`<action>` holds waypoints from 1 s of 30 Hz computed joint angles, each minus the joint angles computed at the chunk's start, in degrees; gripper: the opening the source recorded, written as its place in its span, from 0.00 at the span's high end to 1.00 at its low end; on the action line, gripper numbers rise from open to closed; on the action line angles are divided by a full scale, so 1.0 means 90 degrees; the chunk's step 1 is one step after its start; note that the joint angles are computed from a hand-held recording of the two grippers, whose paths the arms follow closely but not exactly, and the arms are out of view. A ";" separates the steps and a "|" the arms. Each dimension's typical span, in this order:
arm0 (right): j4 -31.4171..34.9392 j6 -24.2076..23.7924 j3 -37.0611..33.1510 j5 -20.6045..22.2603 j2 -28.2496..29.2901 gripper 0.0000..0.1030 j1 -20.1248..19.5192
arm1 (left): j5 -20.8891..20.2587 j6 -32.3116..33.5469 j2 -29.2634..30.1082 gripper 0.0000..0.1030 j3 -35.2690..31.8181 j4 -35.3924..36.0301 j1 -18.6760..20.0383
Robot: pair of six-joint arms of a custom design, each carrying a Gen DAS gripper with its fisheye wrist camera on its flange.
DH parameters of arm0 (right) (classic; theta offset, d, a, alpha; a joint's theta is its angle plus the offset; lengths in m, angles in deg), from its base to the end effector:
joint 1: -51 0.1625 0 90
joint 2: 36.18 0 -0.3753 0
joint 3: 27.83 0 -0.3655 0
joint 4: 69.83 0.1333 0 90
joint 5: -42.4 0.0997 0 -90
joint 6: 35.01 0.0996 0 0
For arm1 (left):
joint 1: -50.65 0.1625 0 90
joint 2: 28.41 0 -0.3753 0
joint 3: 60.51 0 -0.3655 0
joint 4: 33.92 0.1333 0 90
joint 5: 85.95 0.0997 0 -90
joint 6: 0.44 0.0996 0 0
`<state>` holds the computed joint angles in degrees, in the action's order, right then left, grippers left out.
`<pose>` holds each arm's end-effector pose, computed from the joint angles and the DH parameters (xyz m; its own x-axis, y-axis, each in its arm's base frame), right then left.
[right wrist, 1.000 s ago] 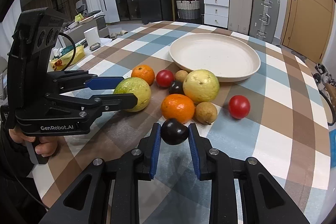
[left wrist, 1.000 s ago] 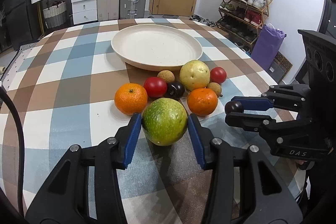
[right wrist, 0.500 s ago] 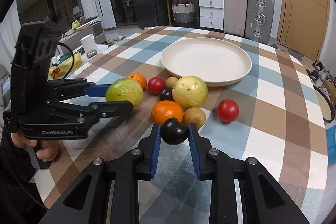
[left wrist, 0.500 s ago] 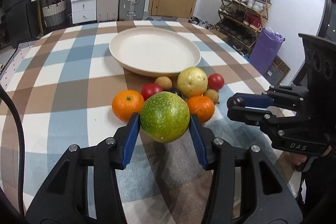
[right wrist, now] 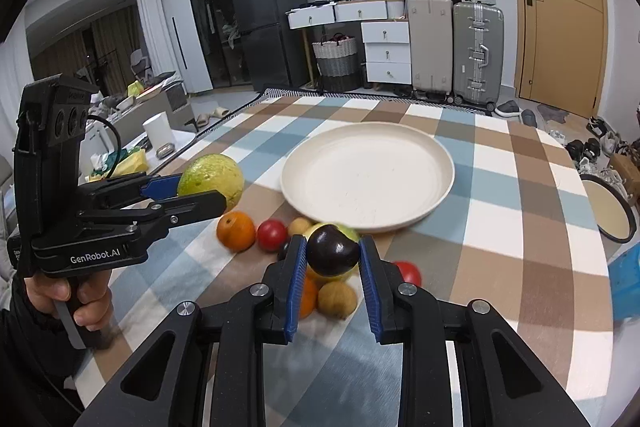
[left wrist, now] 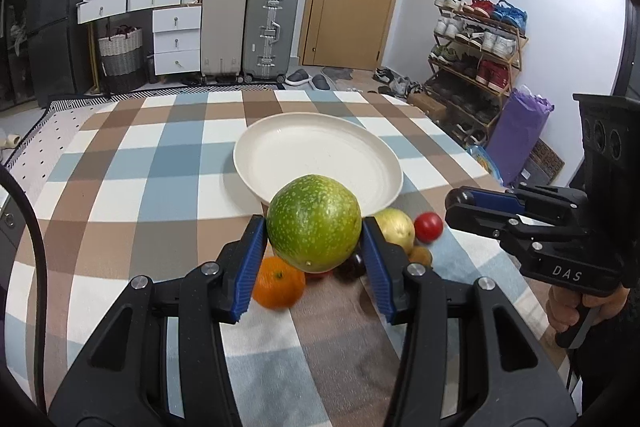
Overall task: Organize fruits
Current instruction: 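Lift the guava and plum and carry both over the cream plate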
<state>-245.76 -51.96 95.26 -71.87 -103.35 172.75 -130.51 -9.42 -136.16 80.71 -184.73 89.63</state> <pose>0.3323 -0.3614 0.1769 -0.7122 -0.5063 0.4863 -0.6934 0.6155 -0.3747 -0.1134 -0.3545 0.3021 -0.7950 0.2482 -0.5535 0.5735 0.6049 -0.5524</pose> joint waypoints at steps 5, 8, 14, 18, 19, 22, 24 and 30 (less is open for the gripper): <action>-0.0057 -0.0070 -0.0186 -0.0033 0.0099 0.74 -0.0060 | 0.0056 0.0315 0.0419 0.56 -0.0176 -0.0486 0.0099; -0.0090 -0.0081 -0.0287 0.0040 0.0144 0.74 -0.0136 | 0.0027 0.0448 0.0669 0.56 -0.0305 -0.0721 0.0186; -0.0084 -0.0143 -0.0544 0.0049 0.0314 0.74 -0.0205 | -0.0007 0.0772 0.1216 0.56 -0.0564 -0.1178 0.0378; -0.0130 -0.0149 -0.0658 0.0065 0.0432 0.74 -0.0259 | -0.0104 0.0887 0.1532 0.56 -0.0737 -0.1373 0.0580; -0.0135 -0.0159 -0.0679 0.0056 0.0462 0.74 -0.0277 | -0.0143 0.0926 0.1630 0.56 -0.0798 -0.1421 0.0655; -0.0139 -0.0118 -0.0736 0.0059 0.0538 0.74 -0.0355 | -0.0199 0.1023 0.1884 0.56 -0.0918 -0.1568 0.0813; -0.0162 -0.0078 -0.0773 0.0065 0.0597 0.74 -0.0420 | -0.0236 0.1089 0.2013 0.56 -0.0978 -0.1676 0.0886; -0.0025 -0.0006 -0.0973 0.0069 0.0812 0.74 -0.0568 | -0.0329 0.1236 0.2439 0.56 -0.1199 -0.1835 0.1144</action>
